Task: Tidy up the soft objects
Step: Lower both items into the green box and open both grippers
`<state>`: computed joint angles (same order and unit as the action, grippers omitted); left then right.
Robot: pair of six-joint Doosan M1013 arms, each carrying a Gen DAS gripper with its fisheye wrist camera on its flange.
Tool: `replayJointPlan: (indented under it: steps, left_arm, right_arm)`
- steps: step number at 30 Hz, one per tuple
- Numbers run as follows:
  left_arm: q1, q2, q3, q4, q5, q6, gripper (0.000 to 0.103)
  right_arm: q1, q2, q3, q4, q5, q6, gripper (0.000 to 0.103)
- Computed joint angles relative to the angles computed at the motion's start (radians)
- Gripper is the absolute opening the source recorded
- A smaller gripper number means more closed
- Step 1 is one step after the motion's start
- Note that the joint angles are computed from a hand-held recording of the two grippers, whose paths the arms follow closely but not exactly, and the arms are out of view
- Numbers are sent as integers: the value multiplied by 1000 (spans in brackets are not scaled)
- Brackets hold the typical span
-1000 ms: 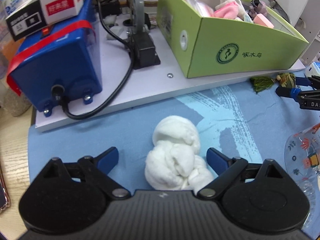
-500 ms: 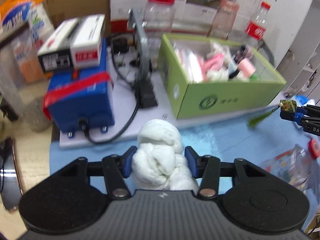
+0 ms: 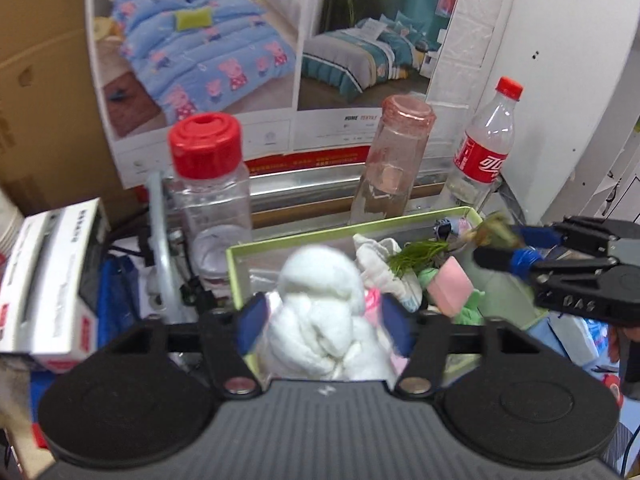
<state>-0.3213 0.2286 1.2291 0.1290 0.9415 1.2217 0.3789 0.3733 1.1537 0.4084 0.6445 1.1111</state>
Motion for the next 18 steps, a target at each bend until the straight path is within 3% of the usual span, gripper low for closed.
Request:
replayJointPlan:
  steps: [2,8,12,18]
  left_arm:
    - [0,14,-6,7,-5,-14,84]
    - [9,15,7,1,9,-15,85]
    - [15,-9,38,-14,-2,-33,87]
    - [-13,-70,111,55,-34,-98,101]
  right_arm:
    - [4,39,-51,-29,57,69,30]
    - [22,47,-36,-113,-26,164,38]
    - [22,45,-31,-134,-17,181,43]
    - [21,18,8,-158,10,203,49]
